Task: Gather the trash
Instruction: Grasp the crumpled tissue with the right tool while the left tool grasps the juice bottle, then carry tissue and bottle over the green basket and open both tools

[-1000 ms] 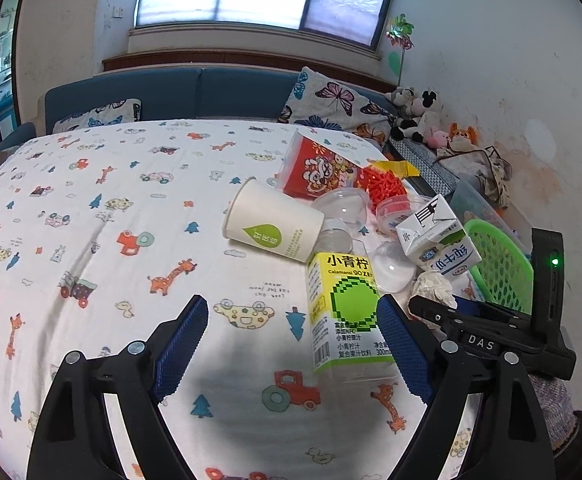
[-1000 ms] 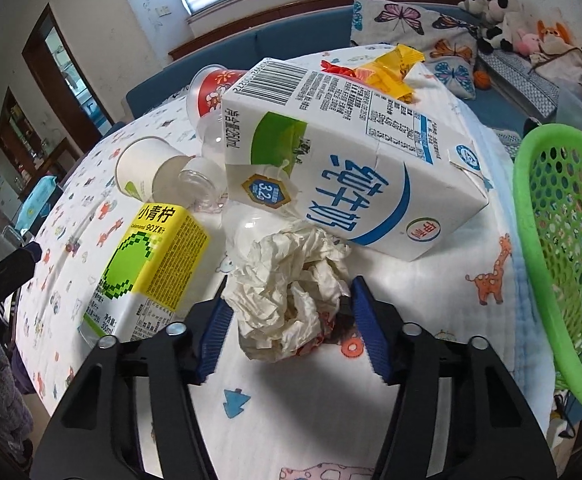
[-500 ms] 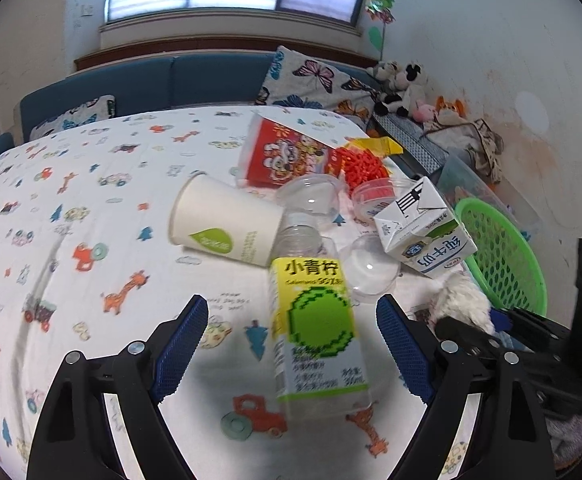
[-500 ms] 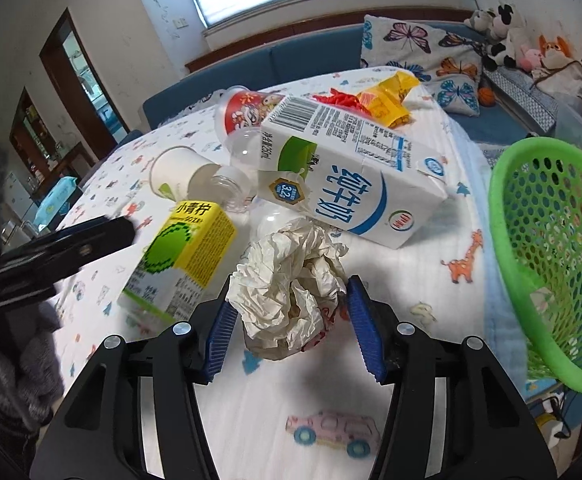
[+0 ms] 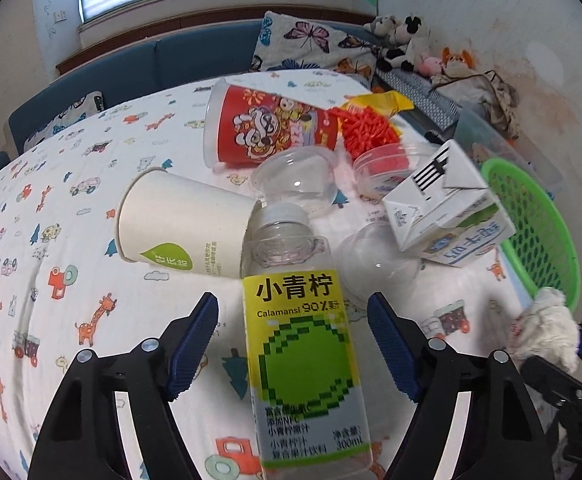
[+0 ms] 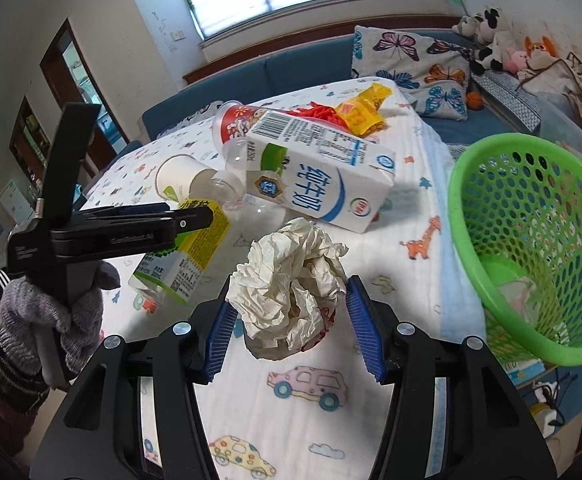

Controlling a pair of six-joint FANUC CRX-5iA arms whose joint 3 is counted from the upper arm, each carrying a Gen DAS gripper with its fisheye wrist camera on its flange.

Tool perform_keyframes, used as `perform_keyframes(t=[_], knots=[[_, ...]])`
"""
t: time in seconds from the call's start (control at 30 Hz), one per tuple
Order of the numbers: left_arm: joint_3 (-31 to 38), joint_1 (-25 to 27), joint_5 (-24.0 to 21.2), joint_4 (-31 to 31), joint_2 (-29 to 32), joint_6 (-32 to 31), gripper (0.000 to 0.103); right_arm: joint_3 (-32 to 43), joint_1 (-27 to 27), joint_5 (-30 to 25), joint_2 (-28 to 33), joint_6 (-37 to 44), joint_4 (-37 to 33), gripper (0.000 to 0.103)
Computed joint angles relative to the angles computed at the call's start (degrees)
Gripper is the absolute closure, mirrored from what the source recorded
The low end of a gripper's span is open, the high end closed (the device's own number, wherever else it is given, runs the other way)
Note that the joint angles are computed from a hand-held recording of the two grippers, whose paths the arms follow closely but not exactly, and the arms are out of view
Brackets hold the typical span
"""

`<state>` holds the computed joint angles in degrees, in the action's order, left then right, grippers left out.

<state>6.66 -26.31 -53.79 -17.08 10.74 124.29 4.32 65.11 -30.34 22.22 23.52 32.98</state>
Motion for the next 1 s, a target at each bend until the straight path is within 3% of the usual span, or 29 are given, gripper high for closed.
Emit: perform_keyframes(t=[0.37,0.57,1.0], knots=[[1.7,1.3,-1.7,1.7,3.0,-1.2,0.036,-1.4,-0.1,0.2,-0.6,-1.1,0.7,0.048],[0.5,2.4,0.5,4.8,3.0,-3.8,0.046,-1.4,-0.2,0.2,-0.6,-1.1,0.3,0.048],[-3.9,1.8,4.5,4.9,-1.8,-3.5,0.047,-2.2,-0.1,0.2,-1.1,-2.6,1.9,0.048]])
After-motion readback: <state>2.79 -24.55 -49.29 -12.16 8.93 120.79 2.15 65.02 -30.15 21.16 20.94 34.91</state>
